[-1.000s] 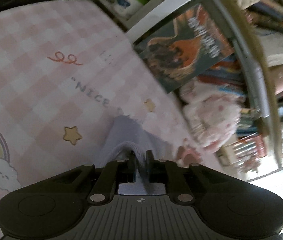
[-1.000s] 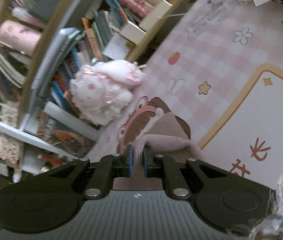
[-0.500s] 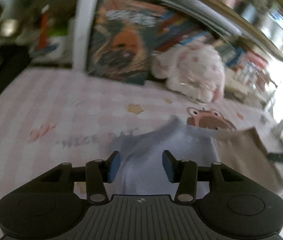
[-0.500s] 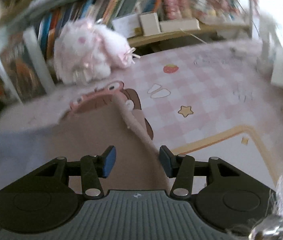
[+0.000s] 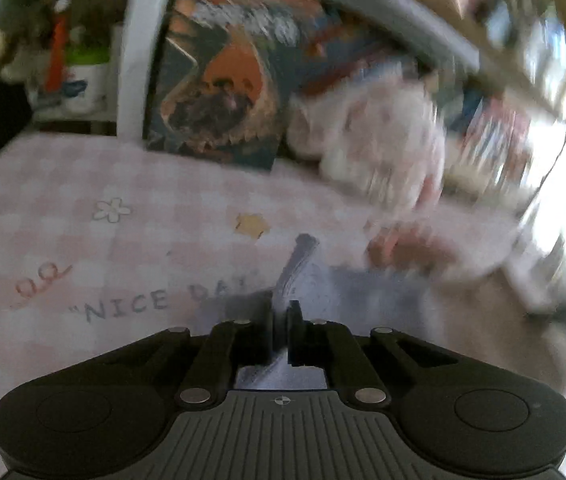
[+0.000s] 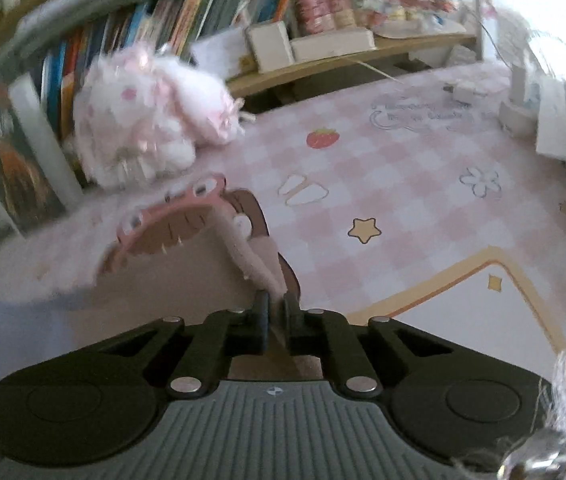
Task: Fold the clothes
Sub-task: 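Lay the hem over the collar and open both grippers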
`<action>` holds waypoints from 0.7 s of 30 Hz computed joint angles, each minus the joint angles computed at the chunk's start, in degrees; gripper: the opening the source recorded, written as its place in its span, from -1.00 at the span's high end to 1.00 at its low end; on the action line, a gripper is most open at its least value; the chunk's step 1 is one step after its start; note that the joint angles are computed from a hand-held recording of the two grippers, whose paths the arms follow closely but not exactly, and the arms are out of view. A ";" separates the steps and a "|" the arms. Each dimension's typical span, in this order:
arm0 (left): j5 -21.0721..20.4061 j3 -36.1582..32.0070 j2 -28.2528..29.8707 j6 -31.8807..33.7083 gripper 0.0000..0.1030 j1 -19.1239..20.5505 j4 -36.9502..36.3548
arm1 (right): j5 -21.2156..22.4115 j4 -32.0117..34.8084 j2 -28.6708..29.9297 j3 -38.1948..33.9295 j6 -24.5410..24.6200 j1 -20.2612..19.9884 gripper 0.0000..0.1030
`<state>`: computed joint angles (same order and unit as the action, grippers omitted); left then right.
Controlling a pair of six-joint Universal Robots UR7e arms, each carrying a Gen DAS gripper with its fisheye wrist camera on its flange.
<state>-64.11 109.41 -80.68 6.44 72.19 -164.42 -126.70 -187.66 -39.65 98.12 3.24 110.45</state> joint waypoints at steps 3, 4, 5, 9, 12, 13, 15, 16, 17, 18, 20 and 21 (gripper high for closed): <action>-0.33 -0.10 -0.21 -2.87 0.91 0.92 0.11 | 1.32 -2.22 -0.92 1.37 4.12 -0.70 0.87; 1.31 -0.63 0.53 -2.20 0.91 1.07 1.55 | 0.73 -1.44 -0.65 1.16 4.60 -1.00 0.87; 2.76 -1.00 1.35 -1.36 0.91 1.28 2.51 | 0.04 -0.12 -0.28 0.71 4.62 -1.19 0.87; 5.43 -0.82 3.42 1.08 0.78 1.65 1.18 | -2.40 -0.59 1.77 -0.30 0.63 -1.04 0.83; 6.48 -0.60 3.20 1.54 0.77 1.20 1.50 | -3.70 -0.29 1.85 -0.50 -1.71 -0.79 0.63; 6.95 -0.55 2.97 1.33 0.71 0.98 1.77 | -4.40 -0.21 1.76 -0.46 -2.03 -0.77 0.53; 9.28 -0.02 2.39 -0.18 0.52 -0.12 1.31 | -5.31 -0.42 1.36 -0.10 -2.41 -0.61 0.32; 11.81 1.10 1.94 -0.17 0.16 -1.23 -0.85 | -4.60 -1.23 0.85 0.54 -3.25 -0.62 0.31; 14.69 2.41 1.54 0.29 -0.04 -2.48 -3.74 | -4.07 -1.88 0.63 0.85 -4.60 -0.61 0.24; 17.17 4.37 1.19 1.96 -0.30 -3.80 -9.03 | -3.54 -2.50 0.41 1.14 -5.97 -0.60 0.21; 18.40 8.08 0.27 5.44 -0.44 -5.83 -18.36 | -2.91 -3.60 0.47 0.89 -10.69 -0.42 0.19; 18.66 9.52 -0.50 5.93 -0.51 -6.90 -19.93 | -2.36 -3.76 0.60 0.55 -13.06 -0.39 0.17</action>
<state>-45.45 118.92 -81.18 12.38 65.28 -184.35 -129.06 -191.42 -39.06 98.67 -9.83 110.06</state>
